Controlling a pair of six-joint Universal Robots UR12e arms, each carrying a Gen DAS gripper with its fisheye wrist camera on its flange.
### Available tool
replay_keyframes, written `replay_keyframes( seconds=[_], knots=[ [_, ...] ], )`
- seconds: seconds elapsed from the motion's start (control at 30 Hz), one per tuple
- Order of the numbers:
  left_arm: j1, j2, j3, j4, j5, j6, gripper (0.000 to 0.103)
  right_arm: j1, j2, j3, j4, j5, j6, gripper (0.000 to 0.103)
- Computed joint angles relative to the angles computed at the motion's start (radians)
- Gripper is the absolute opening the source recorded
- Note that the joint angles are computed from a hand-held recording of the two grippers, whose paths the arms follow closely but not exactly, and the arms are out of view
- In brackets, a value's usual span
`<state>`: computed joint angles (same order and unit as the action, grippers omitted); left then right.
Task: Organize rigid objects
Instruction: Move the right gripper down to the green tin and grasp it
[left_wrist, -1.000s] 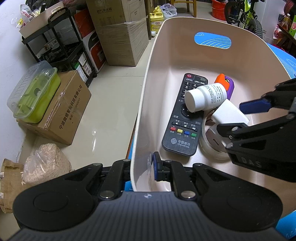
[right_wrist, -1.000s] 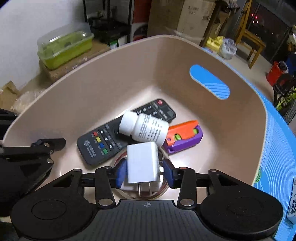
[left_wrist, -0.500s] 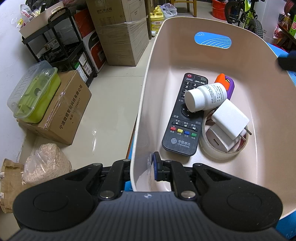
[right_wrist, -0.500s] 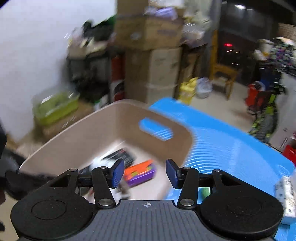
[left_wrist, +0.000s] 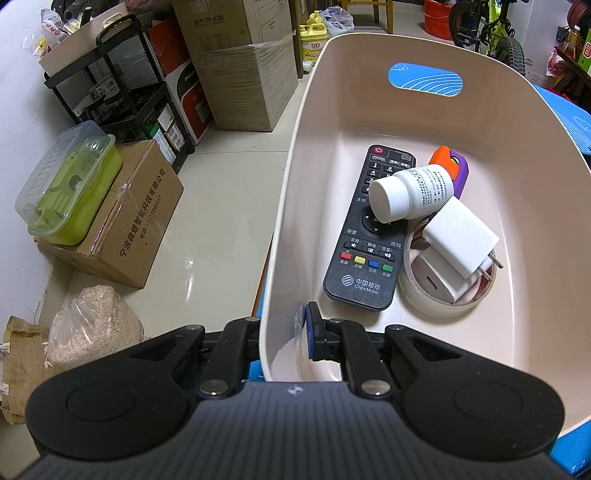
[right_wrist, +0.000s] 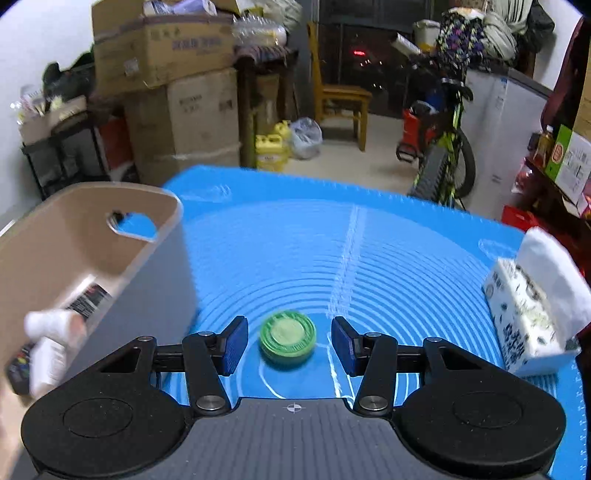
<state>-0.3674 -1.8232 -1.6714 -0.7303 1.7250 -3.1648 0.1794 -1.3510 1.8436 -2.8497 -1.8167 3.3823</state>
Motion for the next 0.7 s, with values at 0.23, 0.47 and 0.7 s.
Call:
replay_keyframes(
  seconds=[0.23, 0.47, 0.7],
  knots=[
    [0.0, 0.0, 0.0, 0.0, 0.0, -0.001, 0.014, 0.0, 0.05, 0.0, -0.004, -0.019, 0.014, 0.06],
    [-0.001, 0.0, 0.001, 0.0, 0.001, 0.0, 0.014, 0.008, 0.099, -0.032, -0.013, -0.024, 0.03, 0.061],
    [-0.001, -0.001, 0.001, 0.0, 0.001, -0.001, 0.014, 0.009, 0.128, -0.043, -0.04, -0.043, 0.056, 0.062]
  ],
)
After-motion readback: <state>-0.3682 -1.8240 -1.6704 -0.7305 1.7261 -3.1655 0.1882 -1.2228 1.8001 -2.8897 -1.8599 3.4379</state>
